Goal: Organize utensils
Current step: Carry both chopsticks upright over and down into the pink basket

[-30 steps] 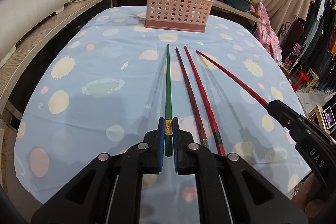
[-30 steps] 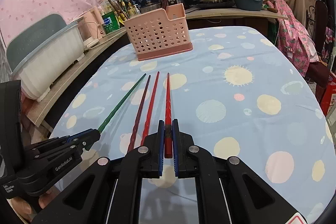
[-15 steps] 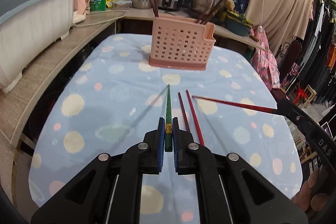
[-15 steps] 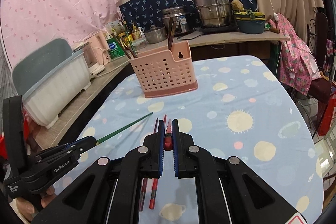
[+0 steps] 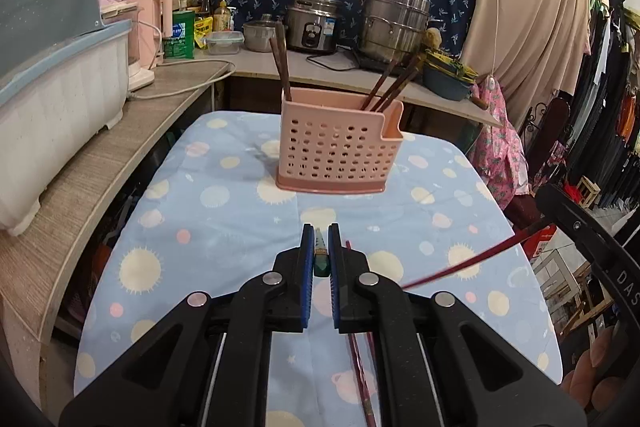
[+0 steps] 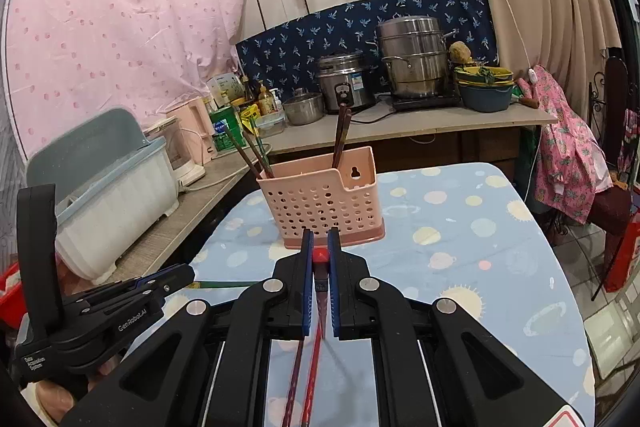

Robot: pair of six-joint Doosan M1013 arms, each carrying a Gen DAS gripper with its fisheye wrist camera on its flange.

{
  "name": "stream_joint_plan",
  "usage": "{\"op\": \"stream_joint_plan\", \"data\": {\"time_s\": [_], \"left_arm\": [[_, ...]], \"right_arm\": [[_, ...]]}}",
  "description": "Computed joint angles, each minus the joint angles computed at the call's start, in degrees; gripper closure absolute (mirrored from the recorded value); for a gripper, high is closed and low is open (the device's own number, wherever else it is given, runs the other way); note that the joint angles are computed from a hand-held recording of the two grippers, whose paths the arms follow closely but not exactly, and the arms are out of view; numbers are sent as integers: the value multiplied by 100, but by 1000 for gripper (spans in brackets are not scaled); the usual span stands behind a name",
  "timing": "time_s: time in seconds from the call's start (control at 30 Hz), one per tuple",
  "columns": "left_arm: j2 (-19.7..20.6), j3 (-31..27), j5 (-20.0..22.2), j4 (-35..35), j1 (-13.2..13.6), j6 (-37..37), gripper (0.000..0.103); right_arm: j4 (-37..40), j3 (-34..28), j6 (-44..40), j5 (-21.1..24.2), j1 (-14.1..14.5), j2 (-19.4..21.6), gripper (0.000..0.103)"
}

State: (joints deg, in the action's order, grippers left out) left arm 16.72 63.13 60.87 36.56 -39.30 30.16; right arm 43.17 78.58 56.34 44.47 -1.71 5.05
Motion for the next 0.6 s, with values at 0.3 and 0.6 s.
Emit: {"op": "stream_joint_plan", "data": {"time_s": [0.3,0.6], "left_arm": [[224,-539,50,-104,124,321,96],[461,-1153,100,-107,269,536,96]], "right_arm": [[177,-434,39,-40,-20,214,96],[376,-1026,89,31,27,521,96]]}}
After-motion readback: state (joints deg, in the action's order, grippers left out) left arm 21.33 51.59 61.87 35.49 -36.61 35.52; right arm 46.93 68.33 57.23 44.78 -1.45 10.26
